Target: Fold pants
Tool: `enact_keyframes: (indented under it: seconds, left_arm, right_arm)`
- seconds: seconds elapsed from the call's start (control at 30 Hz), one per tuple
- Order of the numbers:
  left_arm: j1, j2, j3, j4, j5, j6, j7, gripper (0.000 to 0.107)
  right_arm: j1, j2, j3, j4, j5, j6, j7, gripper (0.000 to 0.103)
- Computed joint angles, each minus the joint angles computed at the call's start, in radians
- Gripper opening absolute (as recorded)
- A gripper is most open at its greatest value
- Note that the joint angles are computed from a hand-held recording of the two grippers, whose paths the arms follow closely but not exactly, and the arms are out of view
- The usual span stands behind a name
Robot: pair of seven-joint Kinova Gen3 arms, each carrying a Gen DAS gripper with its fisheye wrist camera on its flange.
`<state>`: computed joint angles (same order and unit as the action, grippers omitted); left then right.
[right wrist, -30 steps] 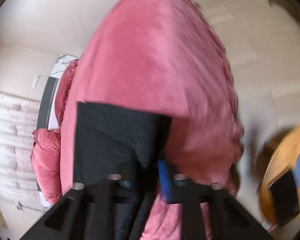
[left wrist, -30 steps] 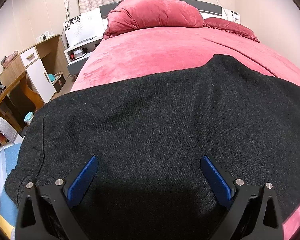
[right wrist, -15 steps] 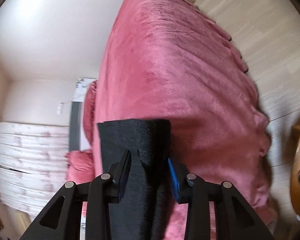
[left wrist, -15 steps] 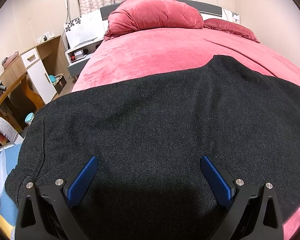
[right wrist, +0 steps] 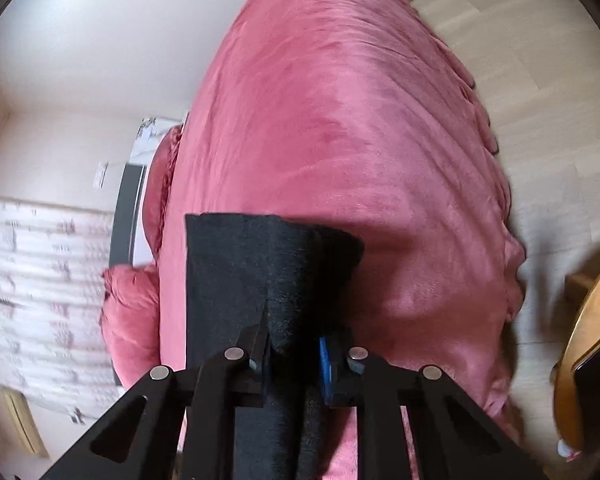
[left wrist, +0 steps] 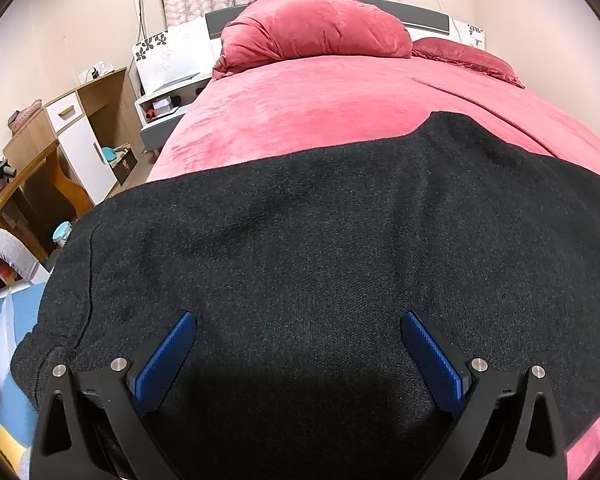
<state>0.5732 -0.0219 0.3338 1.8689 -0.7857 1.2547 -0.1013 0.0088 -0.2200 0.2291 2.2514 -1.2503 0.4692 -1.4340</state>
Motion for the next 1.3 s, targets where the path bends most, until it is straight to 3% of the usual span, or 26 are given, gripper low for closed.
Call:
enact_keyframes:
  seconds: [0.07,0.2,0.4,0.47,0.53,0.83,0.93,1.13,1.3]
  left_arm:
    - [0.0,0.0,0.0,0.0,0.0,0.0,-0.001,0.103]
    - [-0.003,-0.005,-0.001,-0.001,0.006,-0.001,-0.002,0.103]
    - [-0.021,-0.01,-0.011,-0.031,0.05,0.009,-0.023,0.103]
    - [-0.024,-0.015,-0.006,-0.039,0.057,0.016,-0.01,0.103]
    - [-0.024,-0.024,0.001,-0.041,0.062,0.015,0.001,0.103]
    - [-0.038,-0.12,0.067,0.005,0.054,-0.018,0.047,0.103]
    - [-0.062,-0.162,0.105,0.03,0.044,-0.019,0.085,0.103]
    - [-0.117,-0.24,0.199,0.084,-0.003,-0.012,0.206,0.103]
    - [-0.17,-0.292,0.234,0.117,0.028,-0.05,0.218,0.103]
  right_arm:
    - [0.052,-0.008,-0.058,-0.015,0.029,0.002,-0.041,0.015]
    - [0.231,-0.003,-0.243,-0.089,0.19,0.044,-0.204,0.014]
    - [0.479,0.001,-0.521,-0.278,0.434,0.18,-0.384,0.012]
    - [0.497,0.003,-0.575,-0.345,0.515,0.213,-0.464,0.012]
    - [0.442,0.01,-0.568,-0.401,0.596,0.231,-0.536,0.012]
    - [0.025,0.05,-0.415,-0.567,0.93,0.261,-0.854,0.012]
    - [-0.105,0.06,-0.363,-0.605,1.005,0.268,-0.906,0.012]
    - [-0.233,0.107,-0.405,-0.711,1.086,0.282,-0.942,0.012]
    - [-0.373,0.174,-0.478,-0.774,1.181,0.251,-0.961,0.012]
